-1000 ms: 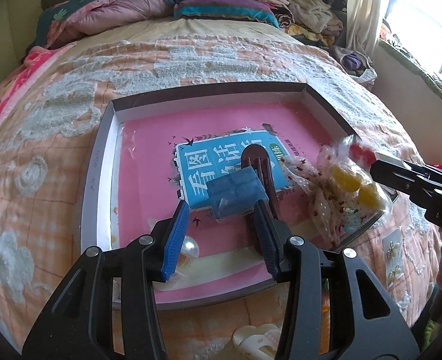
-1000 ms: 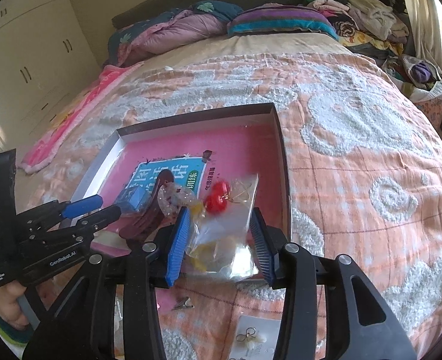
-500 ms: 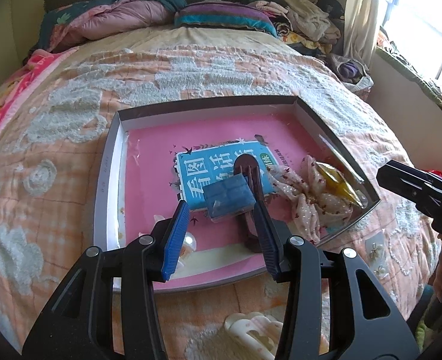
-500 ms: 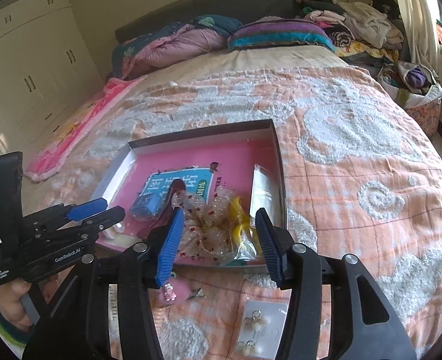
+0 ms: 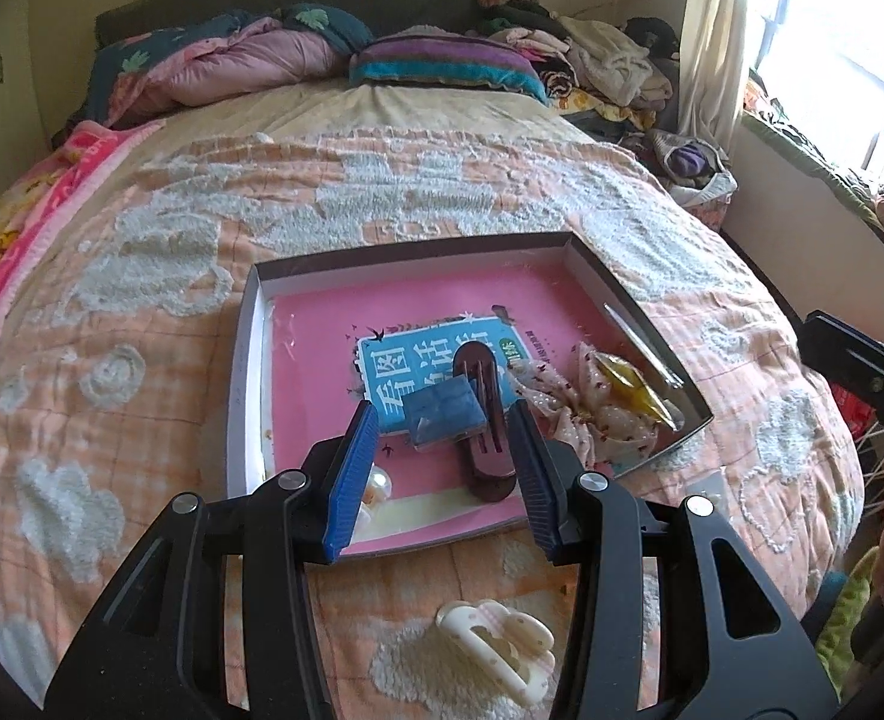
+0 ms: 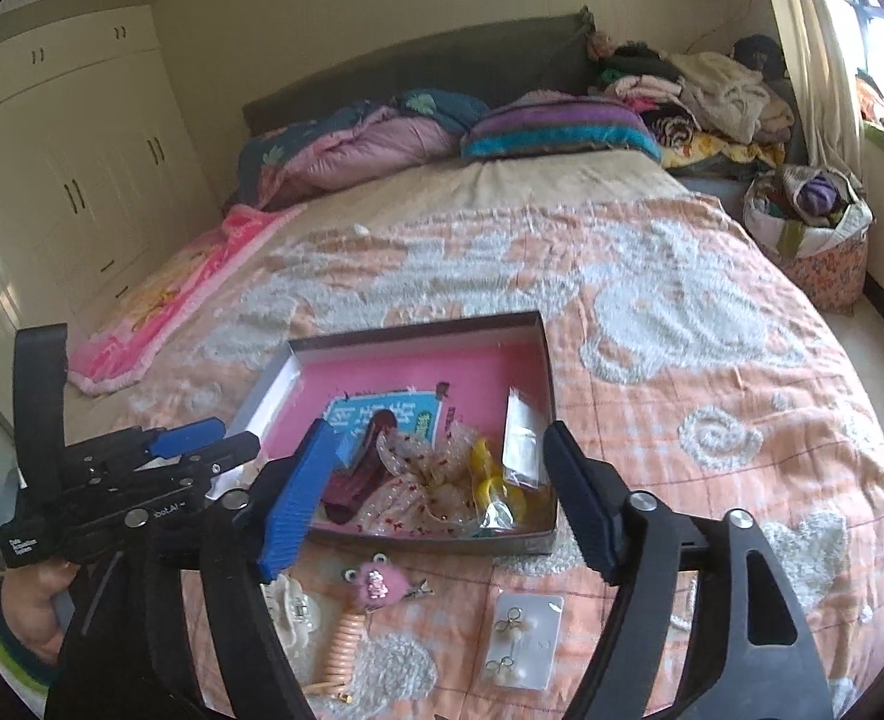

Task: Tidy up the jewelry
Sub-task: 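Open both tools to release the pin case and earrings into the box, then withdraw both tools from the box toward the remaining jewelry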

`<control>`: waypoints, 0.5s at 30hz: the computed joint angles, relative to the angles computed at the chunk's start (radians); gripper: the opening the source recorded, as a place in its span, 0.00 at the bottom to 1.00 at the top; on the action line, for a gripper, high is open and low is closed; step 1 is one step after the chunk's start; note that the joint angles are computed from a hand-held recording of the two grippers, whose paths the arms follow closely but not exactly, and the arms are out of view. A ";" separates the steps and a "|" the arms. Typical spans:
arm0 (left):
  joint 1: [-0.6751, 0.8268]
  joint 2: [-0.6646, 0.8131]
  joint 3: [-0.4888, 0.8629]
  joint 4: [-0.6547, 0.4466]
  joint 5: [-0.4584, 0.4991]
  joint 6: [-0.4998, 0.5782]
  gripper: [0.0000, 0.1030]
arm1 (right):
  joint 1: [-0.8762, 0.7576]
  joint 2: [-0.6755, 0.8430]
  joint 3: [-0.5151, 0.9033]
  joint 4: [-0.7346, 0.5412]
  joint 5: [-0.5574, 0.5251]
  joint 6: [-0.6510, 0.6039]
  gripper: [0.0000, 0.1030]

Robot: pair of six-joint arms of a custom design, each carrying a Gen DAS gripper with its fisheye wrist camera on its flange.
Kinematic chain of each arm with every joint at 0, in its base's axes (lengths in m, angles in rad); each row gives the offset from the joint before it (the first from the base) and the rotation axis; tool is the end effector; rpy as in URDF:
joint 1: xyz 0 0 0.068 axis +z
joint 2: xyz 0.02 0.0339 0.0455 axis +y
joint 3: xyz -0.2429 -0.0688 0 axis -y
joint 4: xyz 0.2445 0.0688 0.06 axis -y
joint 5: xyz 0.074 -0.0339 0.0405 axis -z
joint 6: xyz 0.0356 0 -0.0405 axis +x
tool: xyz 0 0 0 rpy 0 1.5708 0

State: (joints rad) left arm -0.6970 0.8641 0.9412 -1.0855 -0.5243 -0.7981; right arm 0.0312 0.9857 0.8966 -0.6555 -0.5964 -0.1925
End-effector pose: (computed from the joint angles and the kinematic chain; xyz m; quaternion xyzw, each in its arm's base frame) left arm 0.1321 -0.0873 0.2882 -0.1187 0.9231 0.0004 0.3658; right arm 0.2101 0.0266 0.2839 -0.2149 0.8568 0.2373 0.4042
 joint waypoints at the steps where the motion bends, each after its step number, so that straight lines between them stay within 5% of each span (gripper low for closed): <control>1: -0.008 -0.001 0.006 -0.009 -0.007 -0.008 0.35 | -0.005 -0.012 0.002 -0.008 -0.006 0.000 0.73; 7: -0.088 -0.008 0.067 -0.097 -0.073 -0.083 0.38 | -0.040 -0.068 0.027 -0.060 -0.039 -0.006 0.79; 15: -0.234 0.026 0.179 -0.251 -0.190 -0.240 0.61 | -0.125 -0.151 0.059 -0.146 -0.119 -0.036 0.84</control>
State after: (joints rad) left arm -0.9315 0.8899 1.1205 -1.3364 -0.7141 -1.0377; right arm -0.0941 0.8347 0.9555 -0.8014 -0.7154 -0.2281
